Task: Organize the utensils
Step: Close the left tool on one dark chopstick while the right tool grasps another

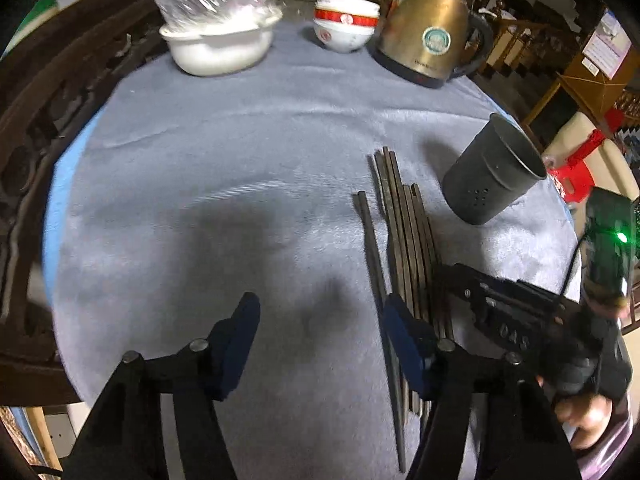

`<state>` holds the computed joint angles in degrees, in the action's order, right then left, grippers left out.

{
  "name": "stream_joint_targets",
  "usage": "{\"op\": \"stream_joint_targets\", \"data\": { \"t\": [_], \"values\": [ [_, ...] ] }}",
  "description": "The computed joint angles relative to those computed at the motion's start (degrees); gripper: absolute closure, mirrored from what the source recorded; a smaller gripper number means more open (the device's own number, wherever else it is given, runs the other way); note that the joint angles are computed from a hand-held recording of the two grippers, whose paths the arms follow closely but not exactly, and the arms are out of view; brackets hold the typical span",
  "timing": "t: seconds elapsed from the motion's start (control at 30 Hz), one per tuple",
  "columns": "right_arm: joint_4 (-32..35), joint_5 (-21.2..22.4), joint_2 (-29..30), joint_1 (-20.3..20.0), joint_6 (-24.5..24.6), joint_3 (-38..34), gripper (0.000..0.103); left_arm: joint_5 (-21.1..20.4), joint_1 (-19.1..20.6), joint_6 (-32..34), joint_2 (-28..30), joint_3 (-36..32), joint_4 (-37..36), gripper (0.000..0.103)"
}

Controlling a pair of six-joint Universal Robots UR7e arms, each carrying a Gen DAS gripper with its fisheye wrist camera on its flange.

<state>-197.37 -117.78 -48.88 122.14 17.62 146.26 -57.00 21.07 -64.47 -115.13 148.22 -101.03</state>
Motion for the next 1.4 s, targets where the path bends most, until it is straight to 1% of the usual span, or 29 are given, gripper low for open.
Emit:
{"op": "stream_joint_targets", "data": {
  "t": [0.07,0.1,0.17,0.2,0.3,0.37,0.43,0.5,0.57,0.6,0.63,0.67,0.73,0.77,0.8,0.87,0.97,1.0,1.03,1.07,1.1,1.17,1.3,1.33,1.4],
  "values": [
    [0.5,-0.1,-0.1,0.1,-0.3,-0.2,0.084,-0.8,3.1,3.8,2.7,0.0,-5.4,0.045],
    [1.3,-1.0,-0.2,0.5,-0.1,-0.5,0.086,-1.2,5.1,5.4,5.0,-0.4,-7.9,0.047],
    [3.3,-2.3,-1.0,0.5,0.4,-0.5,0.089,-1.6,6.9,7.6,7.7,-0.6,-11.5,0.047],
    [2.4,-1.2,-1.3,-0.4,0.3,0.2,0.089,-1.8,7.9,8.9,9.6,-0.9,-13.5,0.047],
    [2.4,-1.3,-2.5,-1.3,0.7,1.3,0.09,-1.6,9.3,10.6,13.2,-1.8,-15.8,0.048],
    [2.9,-0.3,-3.4,-2.1,1.1,1.8,0.09,-1.4,10.4,11.1,15.5,-2.7,-16.5,0.049],
    [3.8,0.6,-4.0,-2.7,1.7,1.5,0.089,-1.9,12.0,12.3,17.3,-3.3,-18.1,0.055],
    [4.7,0.2,-3.9,-2.7,2.5,0.8,0.088,-2.7,13.6,13.1,18.7,-3.7,-19.3,0.063],
    [4.8,-0.1,-3.3,-2.7,3.9,0.0,0.088,-3.7,14.9,14.1,19.6,-3.9,-21.0,0.069],
    [5.1,-0.6,-2.5,-2.4,3.9,-0.8,0.088,-4.6,15.6,15.1,19.9,-3.8,-22.5,0.073],
    [5.4,-1.3,-1.8,-2.0,3.5,-1.5,0.088,-4.9,16.0,15.6,20.1,-3.6,-23.4,0.075],
    [5.7,-2.2,-1.3,-1.4,3.3,-2.1,0.088,-4.4,15.8,15.5,20.4,-3.6,-23.5,0.081],
    [6.6,-3.1,-0.5,-0.8,3.1,-3.1,0.089,-4.5,16.4,16.3,20.9,-3.6,-24.8,0.089],
    [6.6,-3.2,-0.3,-0.9,2.8,-3.3,0.089,-5.5,17.4,17.2,20.8,-3.6,-25.9,0.095],
    [6.9,-3.2,-0.1,-0.8,2.6,-3.5,0.095,-6.0,17.8,17.5,20.5,-3.5,-26.3,0.095],
    [6.3,-2.6,0.0,-0.7,1.8,-3.5,0.095,-6.5,18.2,17.9,19.6,-3.2,-26.8,0.095],
    [2.2,-0.7,-1.7,-0.5,-0.7,-1.1,0.096,-5.7,17.1,16.4,17.0,-2.5,-24.2,0.096],
    [1.6,-0.4,-2.4,0.0,-1.2,-0.7,0.096,-5.3,15.9,15.6,15.0,-2.1,-22.8,0.096],
    [0.6,-0.1,-2.7,0.6,-1.7,-0.5,0.096,-4.9,15.5,15.5,13.9,-2.3,-21.7,0.096],
    [-1.1,0.8,-3.5,1.3,-2.9,0.2,0.096,-4.1,14.0,14.4,12.3,-2.3,-19.8,0.096],
    [-2.7,1.5,-4.1,1.9,-3.9,0.7,0.096,-3.3,11.8,12.9,9.9,-2.4,-16.9,0.097],
    [-4.6,2.3,-5.5,3.2,-5.0,1.6,0.097,-2.7,8.6,10.9,7.0,-2.5,-14.1,0.097],
    [-8.6,2.6,-9.6,6.7,-6.3,4.3,0.097,-0.3,-0.7,5.0,0.2,-4.4,-3.6,0.097],
    [-9.1,2.6,-11.3,7.2,-6.7,5.1,0.097,0.2,-2.3,4.1,0.0,-4.9,-2.6,0.097],
    [-11.1,2.0,-13.4,9.1,-6.9,6.0,0.097,1.6,-6.5,1.2,-1.9,-6.3,1.9,0.097]
  ]
}}
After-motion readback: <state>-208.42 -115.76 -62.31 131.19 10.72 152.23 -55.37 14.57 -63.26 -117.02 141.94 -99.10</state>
